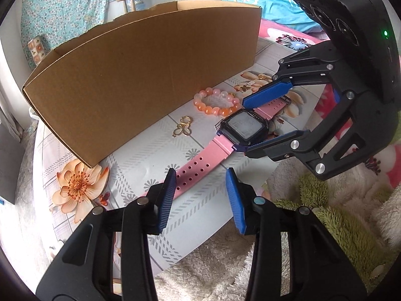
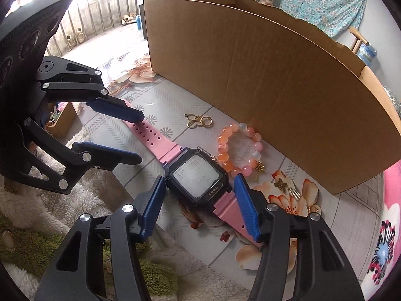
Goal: Organize jewelry
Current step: 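Close the left gripper on the purple smartwatch's pink strap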
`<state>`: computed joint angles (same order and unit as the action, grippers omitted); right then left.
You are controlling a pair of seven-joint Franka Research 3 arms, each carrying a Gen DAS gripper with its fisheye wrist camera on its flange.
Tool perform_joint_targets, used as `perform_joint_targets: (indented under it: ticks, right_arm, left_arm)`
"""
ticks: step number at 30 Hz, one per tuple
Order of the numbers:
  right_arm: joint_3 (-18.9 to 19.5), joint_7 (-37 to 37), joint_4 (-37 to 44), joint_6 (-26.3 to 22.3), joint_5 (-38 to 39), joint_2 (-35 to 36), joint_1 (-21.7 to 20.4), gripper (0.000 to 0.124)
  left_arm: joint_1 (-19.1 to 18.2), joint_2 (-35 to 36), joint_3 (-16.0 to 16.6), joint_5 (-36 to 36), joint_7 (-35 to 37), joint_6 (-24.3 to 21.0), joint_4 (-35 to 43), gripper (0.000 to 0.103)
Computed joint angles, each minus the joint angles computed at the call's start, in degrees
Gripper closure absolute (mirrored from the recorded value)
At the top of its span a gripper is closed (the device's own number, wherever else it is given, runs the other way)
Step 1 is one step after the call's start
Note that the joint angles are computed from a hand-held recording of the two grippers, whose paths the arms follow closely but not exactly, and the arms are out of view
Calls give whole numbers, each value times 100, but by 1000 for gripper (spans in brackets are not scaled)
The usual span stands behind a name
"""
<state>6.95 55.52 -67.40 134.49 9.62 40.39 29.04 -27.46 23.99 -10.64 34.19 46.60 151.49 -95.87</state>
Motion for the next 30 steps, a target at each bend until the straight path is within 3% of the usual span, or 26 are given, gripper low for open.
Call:
perform_joint_targets:
  ticks: [6,10,12,13,17,20,24,28,30]
  right_arm:
    - [112,-47,506,-472,264,256,-140,72]
    - [188,-157,545,-634,504,227,-266,73]
    - [249,-222,626,-771,664,239,-349,85]
    - [344,-303,666,-867,855,231,-455,97]
    - [236,-54,1254,-1241,961,508,-432,109]
    - [162,96,1362,-1432,881,579,-411,109]
    - [145,68,996,-1227,887,350,-425,108]
    - [141,-38,771,-907,856,220,-419,78]
    - [100,-116,873,-920,708,289,-364,77]
  left_arm:
    - [-1,-148,17,135,40,147,-191,64]
    - [-113,-110,55,409,124,-42,-93,62]
    - [-156,-67,56,519,219,-163,-20,60]
    - [-195,-57,75,609,229,-226,5,57]
    - [-265,-21,99,854,230,-334,88,56]
    - [-268,31,81,852,252,-387,180,56]
    - [-278,64,84,905,348,-416,241,56]
    - [-272,88,73,861,403,-403,273,56]
    - [-259,75,71,823,392,-375,247,56]
